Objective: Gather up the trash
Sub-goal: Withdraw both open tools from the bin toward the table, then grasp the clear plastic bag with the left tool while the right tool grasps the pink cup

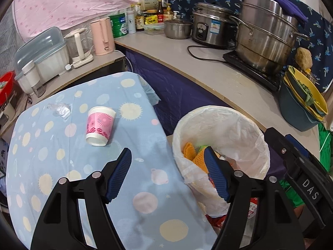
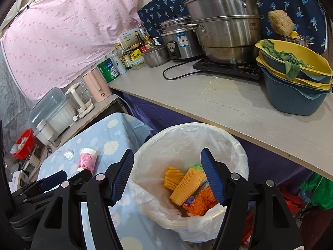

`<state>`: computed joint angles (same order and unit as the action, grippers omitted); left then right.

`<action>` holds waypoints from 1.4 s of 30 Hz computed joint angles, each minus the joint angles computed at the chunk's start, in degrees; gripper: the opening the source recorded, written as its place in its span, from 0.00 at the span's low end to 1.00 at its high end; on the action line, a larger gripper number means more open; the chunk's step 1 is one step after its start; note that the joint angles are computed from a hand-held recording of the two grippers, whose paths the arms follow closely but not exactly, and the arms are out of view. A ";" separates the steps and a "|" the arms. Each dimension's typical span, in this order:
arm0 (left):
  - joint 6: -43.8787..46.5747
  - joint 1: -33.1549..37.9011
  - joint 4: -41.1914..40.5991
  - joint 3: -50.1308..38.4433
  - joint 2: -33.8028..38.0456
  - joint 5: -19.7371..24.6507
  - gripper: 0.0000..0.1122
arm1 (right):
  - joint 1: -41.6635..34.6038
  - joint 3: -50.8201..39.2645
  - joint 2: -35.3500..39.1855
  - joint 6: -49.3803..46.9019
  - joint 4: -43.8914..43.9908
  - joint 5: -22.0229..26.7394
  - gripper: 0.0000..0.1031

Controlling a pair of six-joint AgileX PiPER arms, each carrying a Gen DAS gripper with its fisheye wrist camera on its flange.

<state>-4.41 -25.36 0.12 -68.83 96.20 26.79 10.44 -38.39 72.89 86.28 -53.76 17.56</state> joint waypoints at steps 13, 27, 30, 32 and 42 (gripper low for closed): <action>16.16 18.24 -14.47 2.36 0.94 -0.05 0.63 | 14.75 -11.96 14.75 5.96 -3.14 3.92 0.64; 17.88 35.57 -13.47 -12.21 14.37 2.98 0.77 | 19.24 -40.30 40.09 -16.74 18.48 4.93 0.75; 16.80 36.53 -12.34 -16.94 17.95 4.28 0.78 | 19.15 -48.91 46.71 -23.64 24.71 7.19 0.76; 15.91 36.82 -11.67 -21.36 21.13 5.91 0.78 | 19.09 -54.08 50.45 -27.47 28.15 9.03 0.76; 10.04 35.32 -7.41 -52.38 40.80 18.19 0.81 | 18.09 -80.67 67.83 -38.39 36.77 20.82 0.76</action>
<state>5.63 9.96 -7.29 -121.21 137.00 44.98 28.53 -119.05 140.72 47.89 -16.99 38.38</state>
